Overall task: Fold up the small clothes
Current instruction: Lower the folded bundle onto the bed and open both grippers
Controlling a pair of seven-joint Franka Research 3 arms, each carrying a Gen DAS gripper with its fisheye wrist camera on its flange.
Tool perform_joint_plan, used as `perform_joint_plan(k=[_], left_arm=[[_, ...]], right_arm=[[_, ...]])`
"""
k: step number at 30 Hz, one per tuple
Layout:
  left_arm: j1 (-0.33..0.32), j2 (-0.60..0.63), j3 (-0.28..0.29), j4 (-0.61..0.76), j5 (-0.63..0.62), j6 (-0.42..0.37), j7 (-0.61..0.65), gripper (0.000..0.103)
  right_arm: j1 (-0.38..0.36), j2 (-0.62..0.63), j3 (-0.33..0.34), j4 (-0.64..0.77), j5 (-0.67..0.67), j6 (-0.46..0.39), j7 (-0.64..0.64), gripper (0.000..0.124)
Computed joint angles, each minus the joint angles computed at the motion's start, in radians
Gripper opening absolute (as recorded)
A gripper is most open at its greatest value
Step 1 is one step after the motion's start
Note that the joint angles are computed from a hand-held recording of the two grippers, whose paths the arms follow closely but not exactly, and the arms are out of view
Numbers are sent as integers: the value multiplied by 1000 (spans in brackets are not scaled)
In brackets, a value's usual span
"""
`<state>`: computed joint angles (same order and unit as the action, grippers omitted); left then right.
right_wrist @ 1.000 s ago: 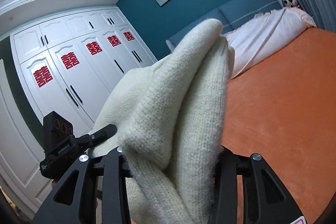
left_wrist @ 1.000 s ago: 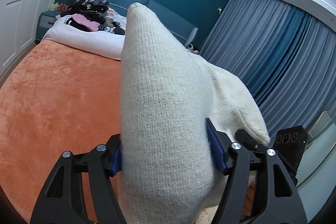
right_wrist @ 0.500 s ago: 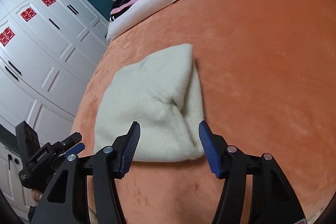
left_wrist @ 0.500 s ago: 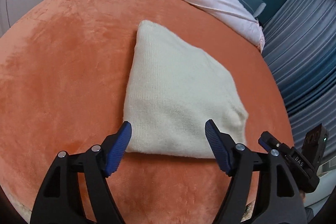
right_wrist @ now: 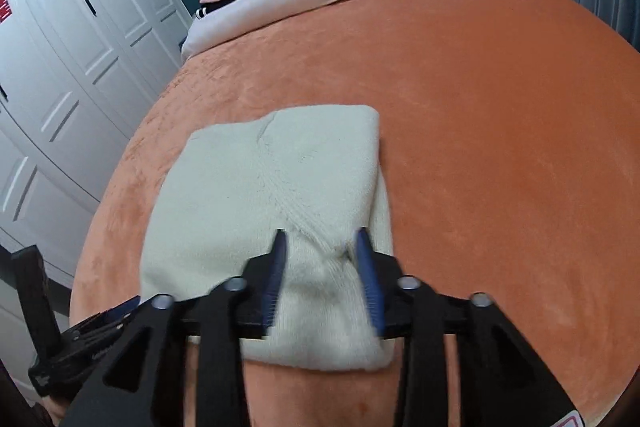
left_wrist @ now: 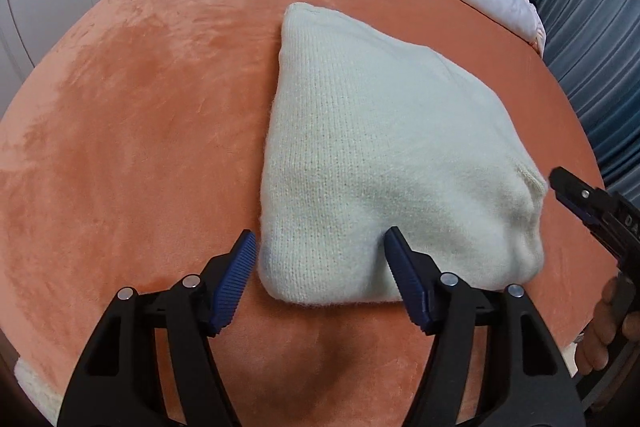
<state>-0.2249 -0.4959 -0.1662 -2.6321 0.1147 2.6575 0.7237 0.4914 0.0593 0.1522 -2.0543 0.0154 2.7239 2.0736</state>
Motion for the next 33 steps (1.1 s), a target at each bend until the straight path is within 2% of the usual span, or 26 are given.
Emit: perform_joint_plan(k=[1, 2, 3, 4, 5, 8, 9, 10, 11, 12, 13, 14, 15, 16, 17, 19, 21, 22, 24, 26, 30, 33], left_arm=[[-1, 1, 0, 4, -3, -6, -3, 64], [-2, 3, 1, 4, -5, -5, -3, 64], [-3, 5, 3, 5, -6, -4, -2, 64], [1, 6, 1, 9, -4, -11, -5, 64], [2, 5, -1, 9, -1, -13, -6, 65], [4, 4, 0, 9, 4, -7, -5, 67], [6, 4, 0, 5, 7, 5, -5, 67], [11, 9, -3, 8, 13, 8, -7, 68], [14, 17, -6, 16, 18, -2, -9, 67], [14, 30, -7, 24, 21, -9, -6, 67], [10, 38, -5, 27, 19, -8, -1, 68], [3, 48, 0, 27, 9, -6, 5, 68], [1, 51, -1, 27, 6, -8, 5, 68], [11, 44, -14, 24, 20, -9, -10, 68], [20, 32, -29, 18, 40, -10, -25, 68], [26, 5, -50, 7, 71, -12, -48, 66], [47, -36, -101, -15, 140, -2, -103, 69], [52, -58, -125, -28, 171, 2, -135, 72], [50, -96, -160, -59, 217, 27, -195, 74], [32, -127, -185, -87, 243, 31, -247, 79], [-36, -159, -205, -97, 243, -48, -314, 79], [-72, -178, -180, -95, 236, -67, -334, 80]], right_arm=[[4, 38, -8, 41, 14, -55, -13, 57], [19, 68, -23, 70, 95, -81, -82, 44], [12, 82, -11, 87, 155, -86, -128, 24], [30, 74, -27, 93, 144, -75, -129, 22], [23, 51, -12, 77, 157, -23, -168, 17], [27, -14, 0, 53, 237, 106, -281, 15], [6, -19, 21, 50, 268, 127, -312, 15], [1, -2, 20, 62, 235, 112, -282, 15], [3, 28, 4, 88, 148, 51, -209, 16], [9, 82, -15, 135, 47, -63, -129, 17], [26, 120, -34, 159, 9, -121, -117, 17], [33, 123, -42, 147, 19, -126, -112, 19], [10, 91, -15, 104, 0, -75, -75, 21], [19, 53, -22, 63, 18, -29, -74, 22], [32, 11, -32, 30, -17, -14, -21, 23], [49, -94, -48, -75, -178, 55, 149, 30], [10, -192, -3, -174, -351, 79, 323, 51], [-14, -228, 29, -212, -421, 80, 393, 52], [-54, -295, 83, -294, -471, 81, 444, 52], [-96, -293, 152, -310, -489, 77, 494, 52], [-73, -332, 146, -381, -426, 101, 469, 52], [-90, -313, 153, -368, -348, 147, 394, 55]])
